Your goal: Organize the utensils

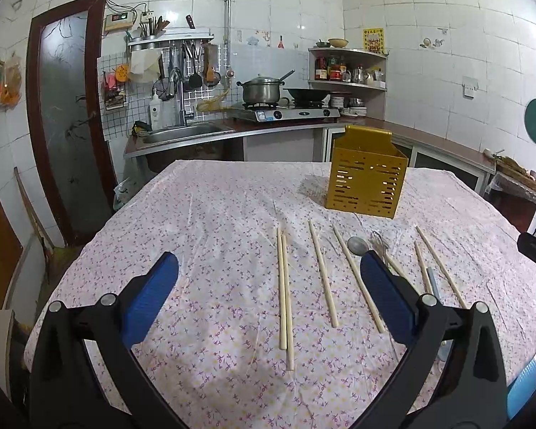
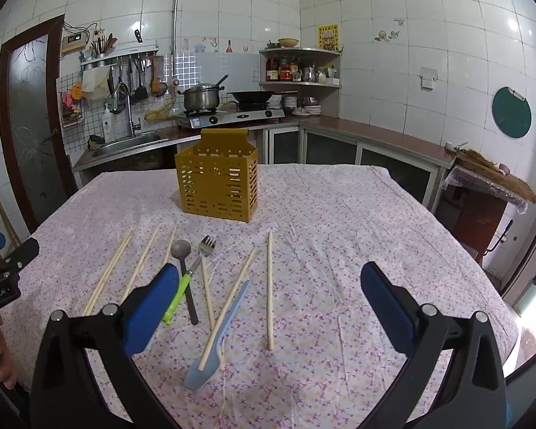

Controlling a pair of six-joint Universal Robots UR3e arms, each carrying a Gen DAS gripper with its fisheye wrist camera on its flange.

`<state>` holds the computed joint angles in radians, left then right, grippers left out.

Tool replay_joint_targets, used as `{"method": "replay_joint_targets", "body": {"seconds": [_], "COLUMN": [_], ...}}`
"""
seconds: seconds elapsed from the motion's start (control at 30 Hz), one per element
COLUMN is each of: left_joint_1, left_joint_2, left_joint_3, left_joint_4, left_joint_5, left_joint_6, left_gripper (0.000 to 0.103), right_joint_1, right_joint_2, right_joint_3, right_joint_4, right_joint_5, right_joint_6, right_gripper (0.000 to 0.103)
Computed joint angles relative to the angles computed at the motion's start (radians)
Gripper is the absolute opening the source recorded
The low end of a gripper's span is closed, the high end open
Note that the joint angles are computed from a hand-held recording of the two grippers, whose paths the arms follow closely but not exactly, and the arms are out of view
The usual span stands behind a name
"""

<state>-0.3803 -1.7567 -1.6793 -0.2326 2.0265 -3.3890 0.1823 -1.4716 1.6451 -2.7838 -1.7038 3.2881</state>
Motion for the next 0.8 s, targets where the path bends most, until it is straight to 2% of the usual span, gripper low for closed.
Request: {"method": "replay_joint_targets", "body": {"seconds": [0.33,0.8], "left_joint_1": [0.011,0.061], "left_joint_2": [-0.037,-0.149], "left_joint_3": [0.054,0.202], "left_joint_4": [-0.013,-0.076], "left_joint_5": [0.002,-0.033], "left_joint_6": [0.015,0.029], "left_gripper": [0.098,0.098], "right_joint_1": [-0.023,-0.051], "right_joint_2": [0.022,0.150], "right_joint_3": [-0.030,-0.166], "right_joint_4": [0.008,0.055], "right_joint_5": [0.021,0.065], "right_joint_6": [-0.011,-0.027], "right_gripper": [0.099,0.099]}}
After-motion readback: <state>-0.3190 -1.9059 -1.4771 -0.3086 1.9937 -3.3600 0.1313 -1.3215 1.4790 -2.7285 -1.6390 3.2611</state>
